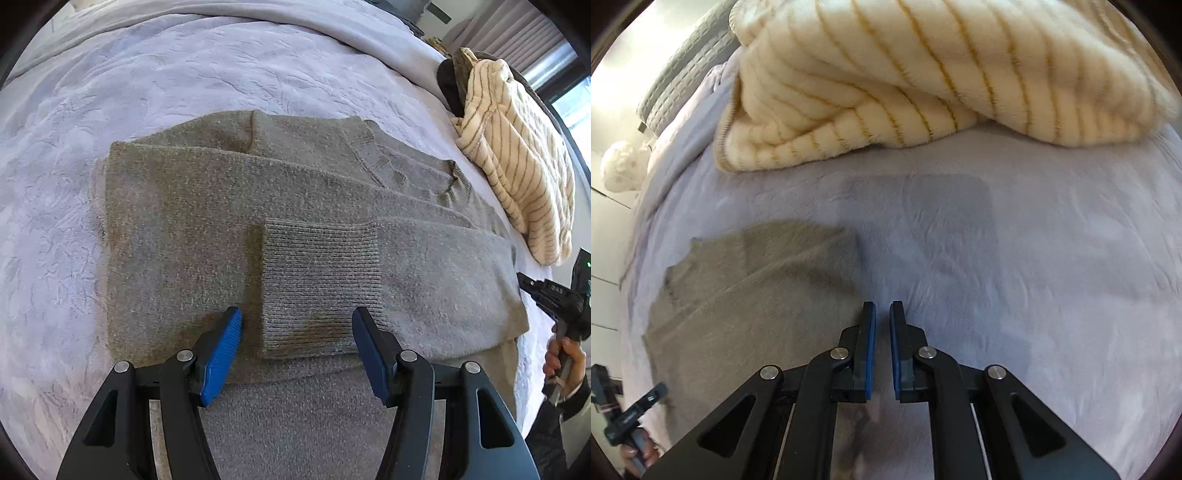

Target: Fold small clothes

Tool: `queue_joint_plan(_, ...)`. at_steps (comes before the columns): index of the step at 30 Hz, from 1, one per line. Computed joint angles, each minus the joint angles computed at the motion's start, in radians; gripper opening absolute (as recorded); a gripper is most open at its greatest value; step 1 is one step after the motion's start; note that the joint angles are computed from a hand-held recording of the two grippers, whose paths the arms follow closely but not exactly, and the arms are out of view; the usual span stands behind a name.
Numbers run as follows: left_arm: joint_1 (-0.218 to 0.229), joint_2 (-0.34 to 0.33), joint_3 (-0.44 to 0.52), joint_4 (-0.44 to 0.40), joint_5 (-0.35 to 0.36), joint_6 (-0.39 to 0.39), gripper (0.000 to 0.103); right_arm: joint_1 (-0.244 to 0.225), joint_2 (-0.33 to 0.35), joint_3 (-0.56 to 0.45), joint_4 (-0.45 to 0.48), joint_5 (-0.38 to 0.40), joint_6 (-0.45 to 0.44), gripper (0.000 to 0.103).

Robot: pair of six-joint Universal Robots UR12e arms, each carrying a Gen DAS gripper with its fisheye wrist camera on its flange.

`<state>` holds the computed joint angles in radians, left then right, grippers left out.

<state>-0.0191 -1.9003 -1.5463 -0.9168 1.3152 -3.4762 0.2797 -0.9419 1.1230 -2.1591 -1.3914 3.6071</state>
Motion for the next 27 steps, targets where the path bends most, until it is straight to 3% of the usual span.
queue_joint_plan(4,0.010,-0.004,-0.003,0.019,-0.064,0.004,0.062,0.007,-0.044,0.048,-0.057,0.140,-0.006,0.010)
queue_joint_plan(5,0.009,-0.004,-0.001,0.019,-0.066,0.004,0.062,0.008,-0.051,0.059,-0.063,0.191,0.003,0.016)
queue_joint_plan(6,0.006,-0.005,0.000,0.019,-0.063,0.008,0.062,0.010,-0.058,0.074,-0.069,0.254,0.019,0.023)
queue_joint_plan(7,0.005,-0.005,0.001,0.015,-0.063,0.013,0.062,0.010,-0.059,0.081,-0.071,0.304,0.041,0.046)
queue_joint_plan(8,0.006,-0.004,0.001,0.013,-0.066,0.013,0.062,0.012,-0.064,0.103,-0.081,0.366,0.082,0.061)
queue_joint_plan(12,0.017,0.003,-0.013,0.014,-0.106,0.000,0.062,0.026,-0.074,0.171,-0.133,0.426,0.229,0.061)
queue_joint_plan(13,0.019,0.005,-0.017,0.017,-0.111,0.001,0.058,0.030,-0.070,0.179,-0.154,0.400,0.281,0.060)
queue_joint_plan(15,0.017,0.005,-0.012,0.008,-0.103,0.024,0.023,0.029,-0.066,0.211,-0.267,0.365,0.412,0.045)
queue_joint_plan(16,0.016,0.005,-0.010,0.003,-0.096,0.036,0.005,0.029,-0.065,0.222,-0.318,0.349,0.462,0.010)
queue_joint_plan(18,0.021,0.017,-0.025,0.032,-0.106,0.042,0.005,0.033,-0.059,0.207,-0.307,0.322,0.456,0.006)
queue_joint_plan(23,0.023,0.034,-0.053,0.033,-0.084,0.066,0.005,0.059,-0.048,0.133,-0.113,0.237,0.249,0.006)
queue_joint_plan(27,0.018,0.035,-0.069,0.044,-0.054,0.085,0.005,0.055,-0.034,0.126,-0.108,0.252,0.251,0.006)
